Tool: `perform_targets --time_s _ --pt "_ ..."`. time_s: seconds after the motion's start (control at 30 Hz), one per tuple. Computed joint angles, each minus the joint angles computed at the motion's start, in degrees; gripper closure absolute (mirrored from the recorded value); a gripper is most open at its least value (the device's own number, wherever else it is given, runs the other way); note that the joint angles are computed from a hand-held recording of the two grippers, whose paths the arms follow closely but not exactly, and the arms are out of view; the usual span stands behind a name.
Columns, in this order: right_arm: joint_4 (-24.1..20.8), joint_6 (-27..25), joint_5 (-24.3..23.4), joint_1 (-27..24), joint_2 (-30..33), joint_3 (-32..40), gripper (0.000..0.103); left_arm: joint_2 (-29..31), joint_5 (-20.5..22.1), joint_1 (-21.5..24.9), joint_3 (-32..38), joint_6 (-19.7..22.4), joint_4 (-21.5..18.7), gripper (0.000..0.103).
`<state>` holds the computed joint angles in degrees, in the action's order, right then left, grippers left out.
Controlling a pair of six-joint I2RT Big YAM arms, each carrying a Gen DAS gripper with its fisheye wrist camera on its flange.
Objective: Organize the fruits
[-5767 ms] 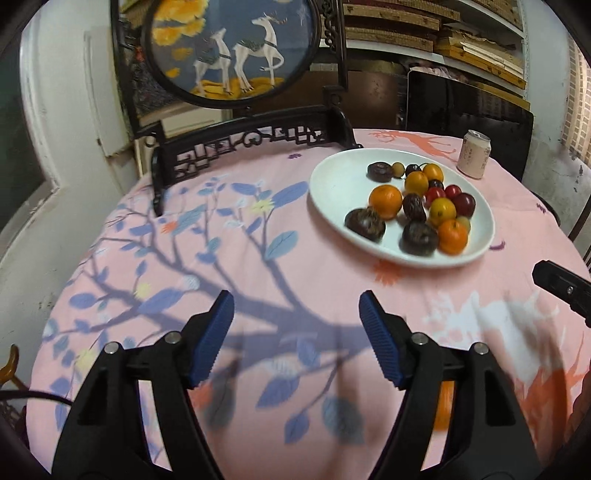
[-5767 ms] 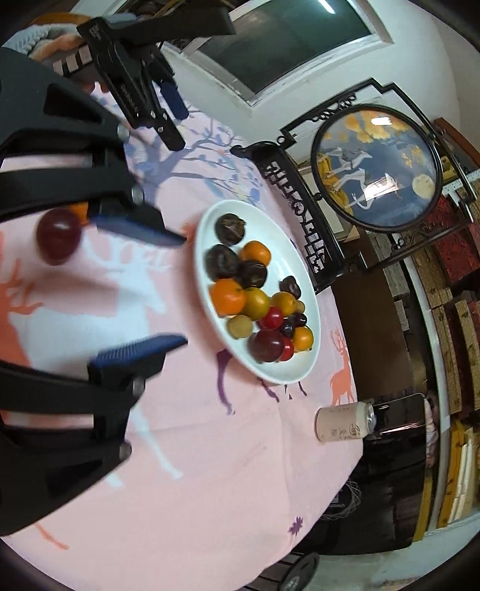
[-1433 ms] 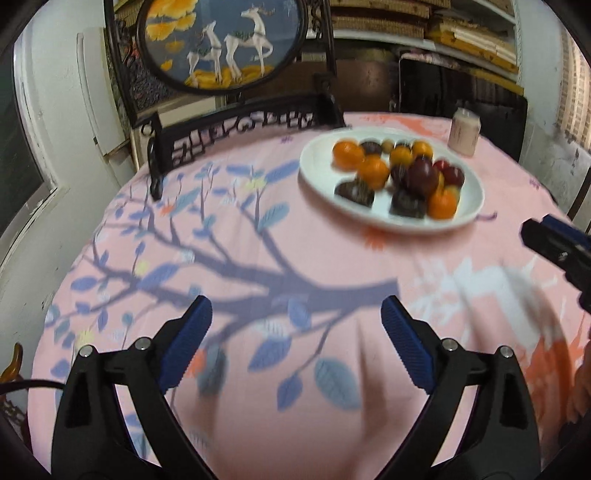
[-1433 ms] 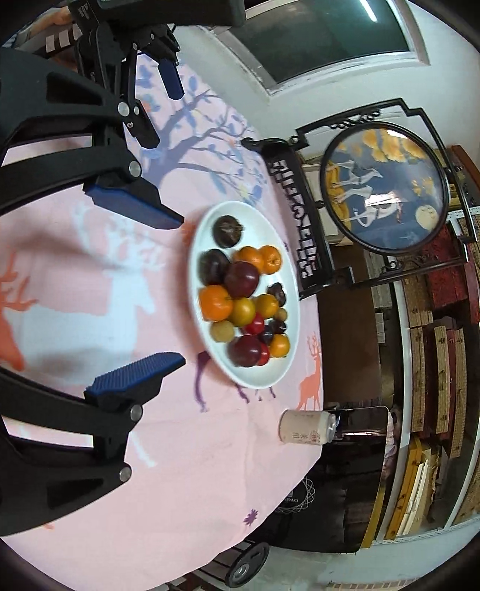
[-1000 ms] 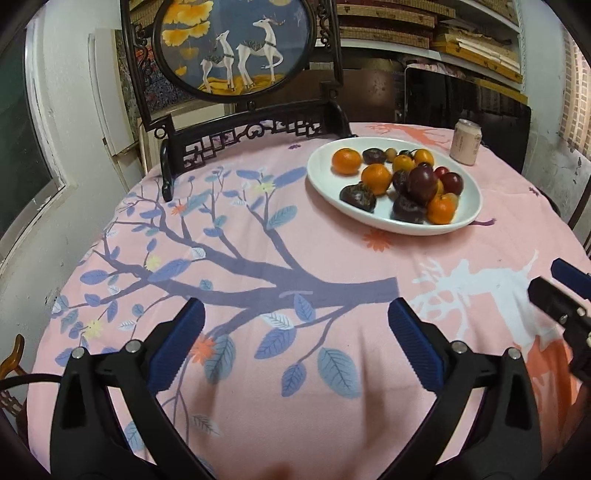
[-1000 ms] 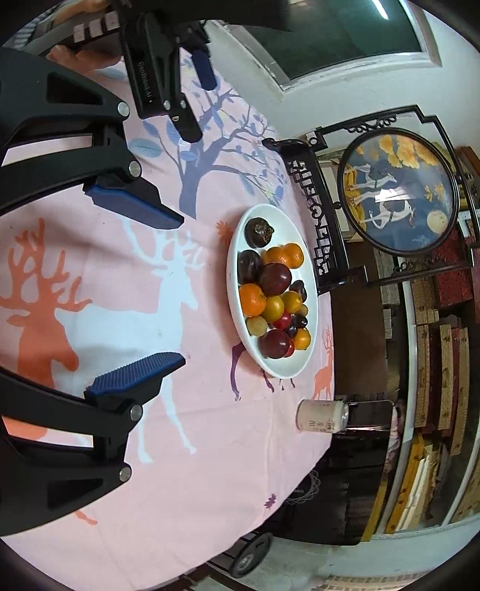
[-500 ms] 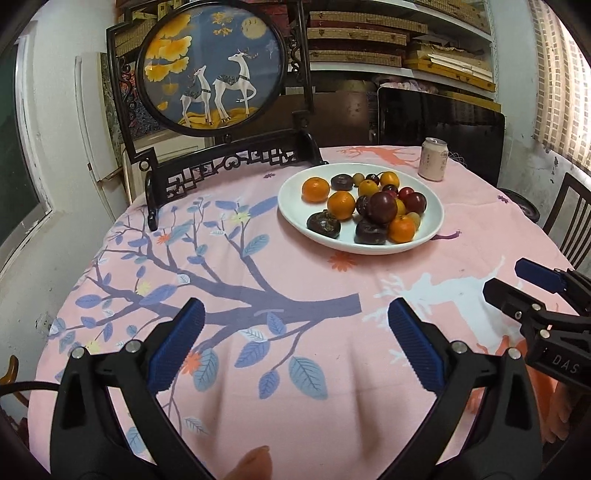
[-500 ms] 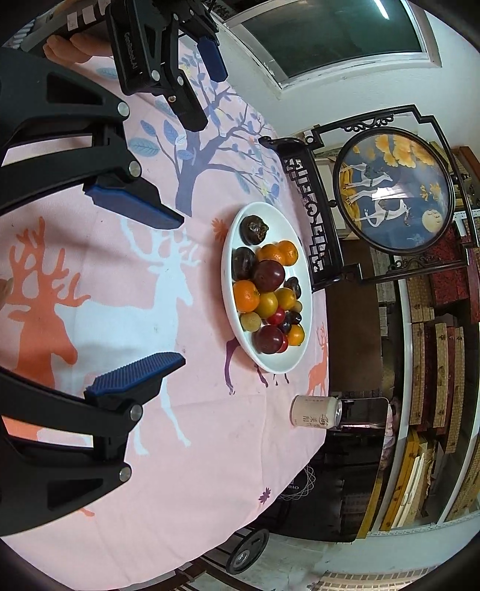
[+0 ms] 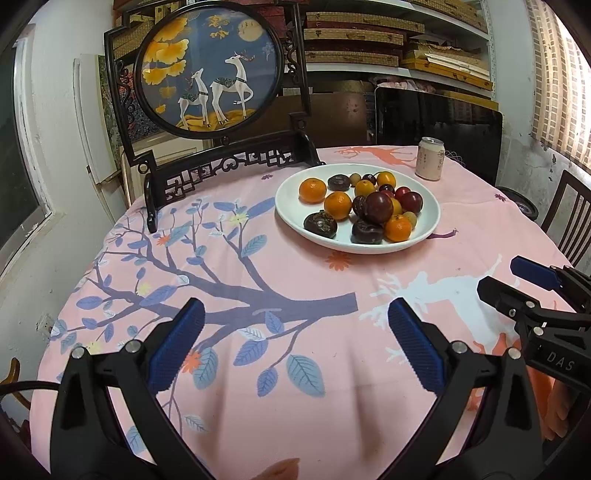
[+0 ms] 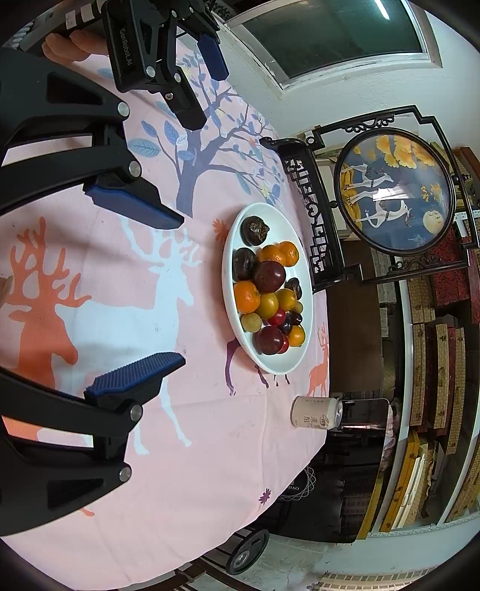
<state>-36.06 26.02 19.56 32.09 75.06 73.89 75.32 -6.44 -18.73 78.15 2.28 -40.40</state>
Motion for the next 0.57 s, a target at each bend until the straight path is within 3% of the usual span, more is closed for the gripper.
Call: perform_targets --time_s 0.2,0.57 --pt "0.0 0.0 0.0 0.0 -0.1 0.0 0.034 -0.8 -2.0 -0.4 -1.0 0.5 1.4 0.002" --pt "0.1 -0.1 -0.1 -0.2 -0.2 -0.2 0.034 -0.6 1.5 0.3 -0.3 0.2 0.1 0.002"
